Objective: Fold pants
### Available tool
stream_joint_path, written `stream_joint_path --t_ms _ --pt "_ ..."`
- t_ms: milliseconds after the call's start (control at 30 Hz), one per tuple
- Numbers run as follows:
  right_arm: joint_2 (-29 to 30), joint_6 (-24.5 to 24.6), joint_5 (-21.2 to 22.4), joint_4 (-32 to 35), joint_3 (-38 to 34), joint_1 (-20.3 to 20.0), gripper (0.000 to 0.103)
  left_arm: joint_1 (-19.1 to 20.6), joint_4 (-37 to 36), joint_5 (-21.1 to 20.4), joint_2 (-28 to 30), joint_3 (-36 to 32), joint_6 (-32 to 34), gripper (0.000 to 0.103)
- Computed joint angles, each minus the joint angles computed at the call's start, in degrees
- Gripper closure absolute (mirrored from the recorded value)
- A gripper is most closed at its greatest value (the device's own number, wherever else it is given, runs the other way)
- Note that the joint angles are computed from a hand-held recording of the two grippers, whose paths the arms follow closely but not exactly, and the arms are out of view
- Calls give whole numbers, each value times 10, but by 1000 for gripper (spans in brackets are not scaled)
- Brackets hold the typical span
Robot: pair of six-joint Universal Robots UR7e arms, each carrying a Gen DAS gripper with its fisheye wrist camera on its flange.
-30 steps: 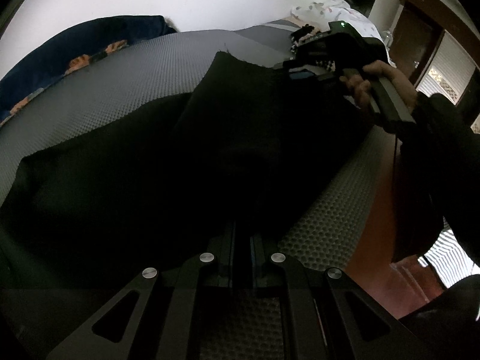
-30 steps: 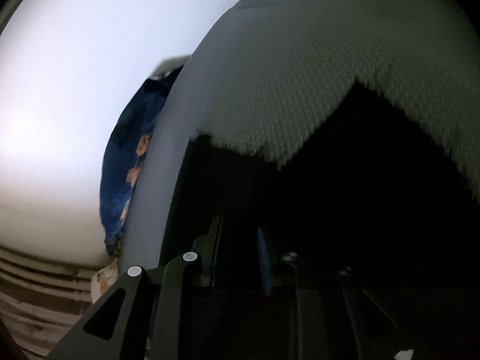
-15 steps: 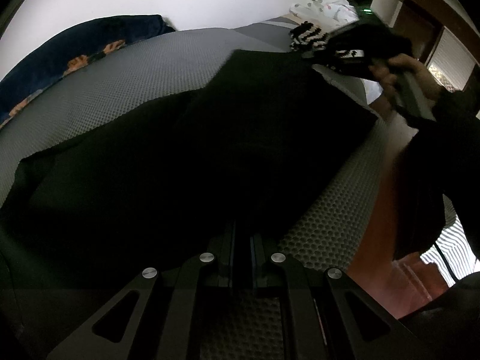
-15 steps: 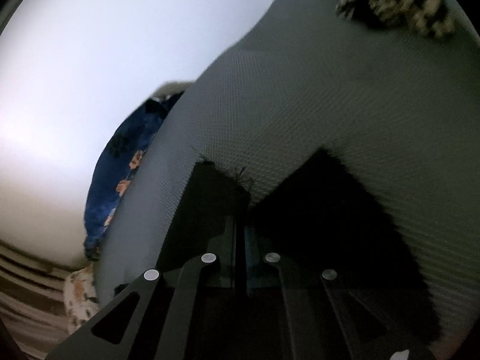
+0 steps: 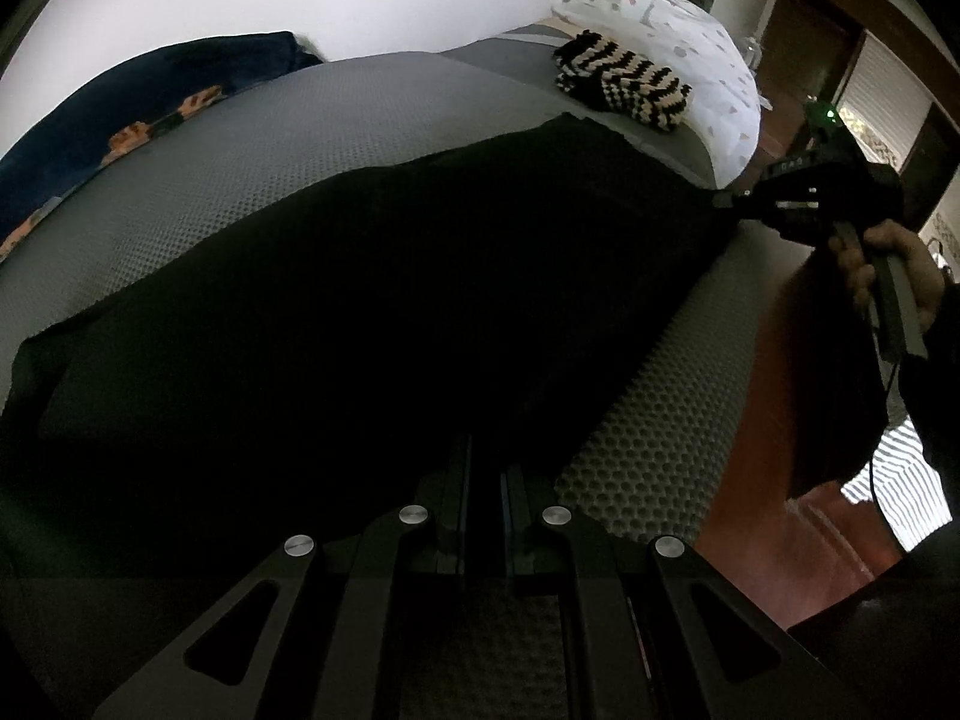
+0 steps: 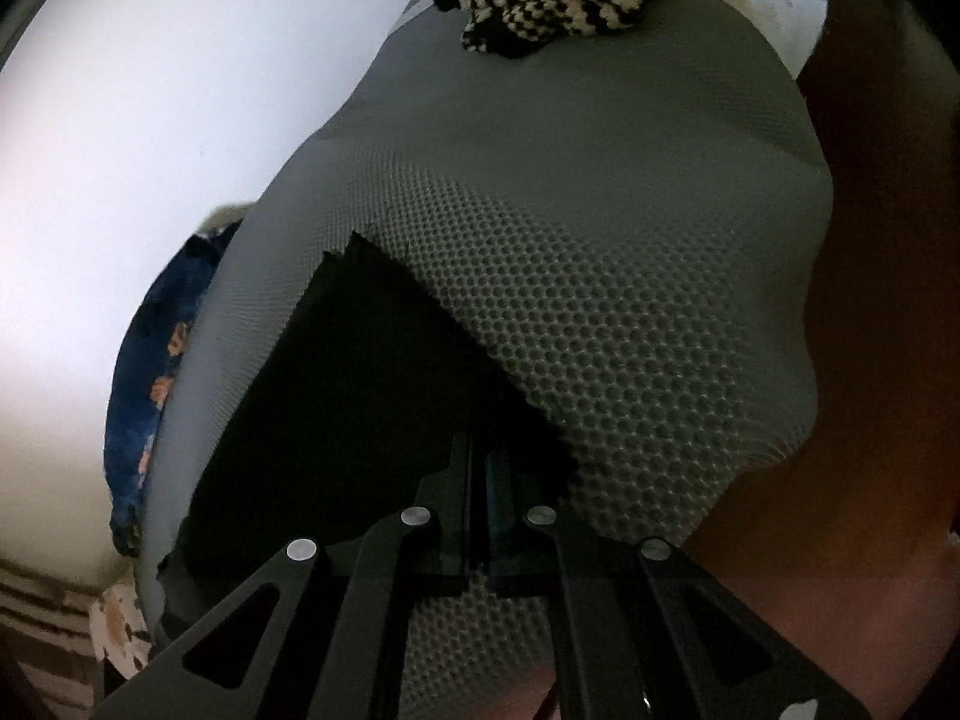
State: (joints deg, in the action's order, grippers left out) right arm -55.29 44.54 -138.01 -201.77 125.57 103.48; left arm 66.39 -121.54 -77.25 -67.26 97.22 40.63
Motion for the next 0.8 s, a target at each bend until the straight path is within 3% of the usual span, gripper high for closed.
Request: stream_joint_path --t_ms 200,333,400,433,500,567,667,800 --pt "2 4 -19 -7 6 -2 101 2 -7 -4 -1 5 3 95" --pt "0 13 -30 29 -5 3 101 6 4 -11 3 -4 -12 92" --pt "-6 18 -32 48 -5 5 92 10 24 -22 9 -20 -32 88" --pt "-9 23 -36 58 -6 7 89 11 33 -25 12 -27 -43 85" --pt "-16 45 -55 90 -9 16 73 13 56 -34 16 -42 -59 72" --pt "-21 56 -71 111 -11 24 70 12 48 -32 12 -41 -67 46" --pt "-28 76 -94 144 -19 36 70 17 54 -53 6 -50 -73 44" --pt "-24 43 -106 182 -55 52 70 23 35 -53 2 -66 -84 41"
